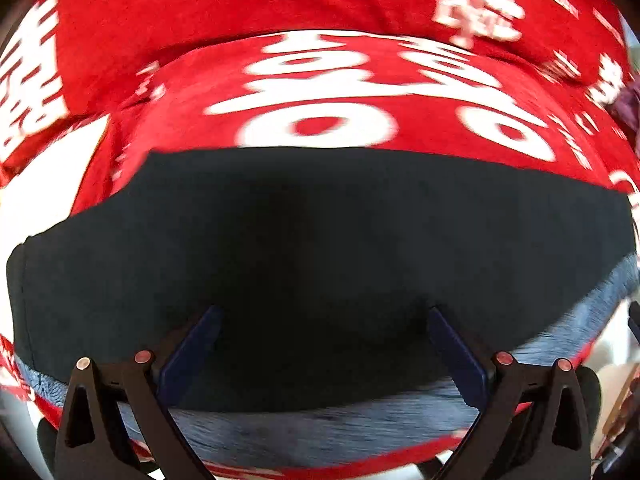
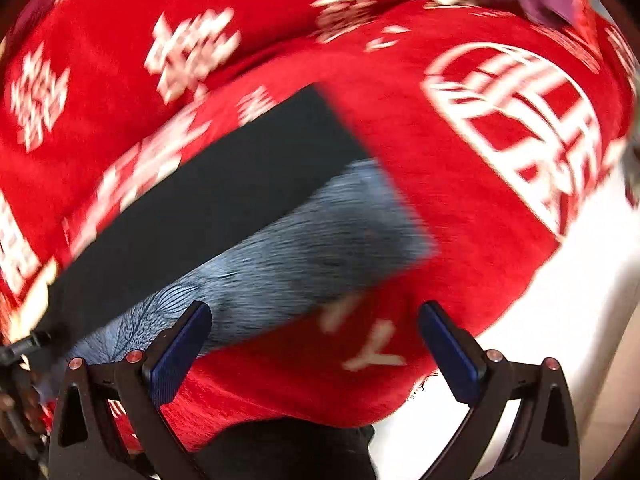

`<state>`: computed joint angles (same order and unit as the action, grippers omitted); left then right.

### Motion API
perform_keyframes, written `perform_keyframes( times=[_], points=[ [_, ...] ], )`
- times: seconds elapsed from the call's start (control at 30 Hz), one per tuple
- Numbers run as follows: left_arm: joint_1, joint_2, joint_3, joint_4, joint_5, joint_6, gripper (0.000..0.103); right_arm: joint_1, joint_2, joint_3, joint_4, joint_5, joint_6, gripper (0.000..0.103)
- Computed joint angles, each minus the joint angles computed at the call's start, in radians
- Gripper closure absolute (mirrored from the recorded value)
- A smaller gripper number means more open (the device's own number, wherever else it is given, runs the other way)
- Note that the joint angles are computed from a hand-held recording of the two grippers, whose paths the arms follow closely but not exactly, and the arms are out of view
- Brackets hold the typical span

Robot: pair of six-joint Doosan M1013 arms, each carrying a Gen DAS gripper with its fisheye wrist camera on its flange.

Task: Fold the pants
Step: 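Grasp the patterned trouser corner with the right gripper and lift it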

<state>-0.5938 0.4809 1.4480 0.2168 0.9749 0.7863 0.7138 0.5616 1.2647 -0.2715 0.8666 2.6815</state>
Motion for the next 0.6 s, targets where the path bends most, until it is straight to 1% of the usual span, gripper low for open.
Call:
perform_keyframes(
  times=[0.07, 0.1, 0.13, 0.17, 0.23, 0.3, 0.37, 0.5, 0.53, 0.6],
  points=[
    [-0.023, 0.032, -0.058, -0.057, 0.015, 0.074, 0.000, -0.008, -0.017, 0.035, 0.019, -0.008, -0.005, 0.000],
    [-0.035, 0.051, -0.090, -0.078, 0.026, 0.093, 0.000, -0.014, -0.023, 0.051, 0.053, -0.028, -0.015, 0.000],
    [-0.048, 0.080, -0.135, -0.089, 0.051, 0.092, 0.000, -0.018, -0.032, 0.071, 0.081, -0.072, -0.021, 0.000],
    [-0.052, 0.100, -0.164, -0.098, 0.069, 0.088, 0.000, -0.020, -0.043, 0.095, 0.102, -0.129, -0.028, 0.000],
    [-0.060, 0.134, -0.215, -0.116, 0.099, 0.078, 0.000, -0.019, -0.052, 0.124, 0.108, -0.225, -0.049, 0.000],
    [-0.075, 0.164, -0.257, -0.070, 0.155, 0.035, 0.000, -0.016, -0.044, 0.124, 0.064, -0.255, -0.042, 0.000],
    [-0.076, 0.165, -0.258, -0.061, 0.149, -0.001, 0.000, -0.024, -0.040, 0.128, 0.086, -0.289, -0.074, 0.000],
    [-0.075, 0.155, -0.243, -0.040, 0.143, -0.065, 0.000, -0.036, -0.025, 0.128, 0.096, -0.331, -0.104, 0.000],
    [-0.075, 0.153, -0.237, -0.036, 0.139, -0.084, 0.000, -0.035, -0.022, 0.127, 0.063, -0.338, -0.085, 0.000],
    [-0.080, 0.161, -0.245, -0.016, 0.157, -0.107, 0.000, -0.032, -0.018, 0.121, 0.001, -0.348, -0.059, 0.000]
  ],
)
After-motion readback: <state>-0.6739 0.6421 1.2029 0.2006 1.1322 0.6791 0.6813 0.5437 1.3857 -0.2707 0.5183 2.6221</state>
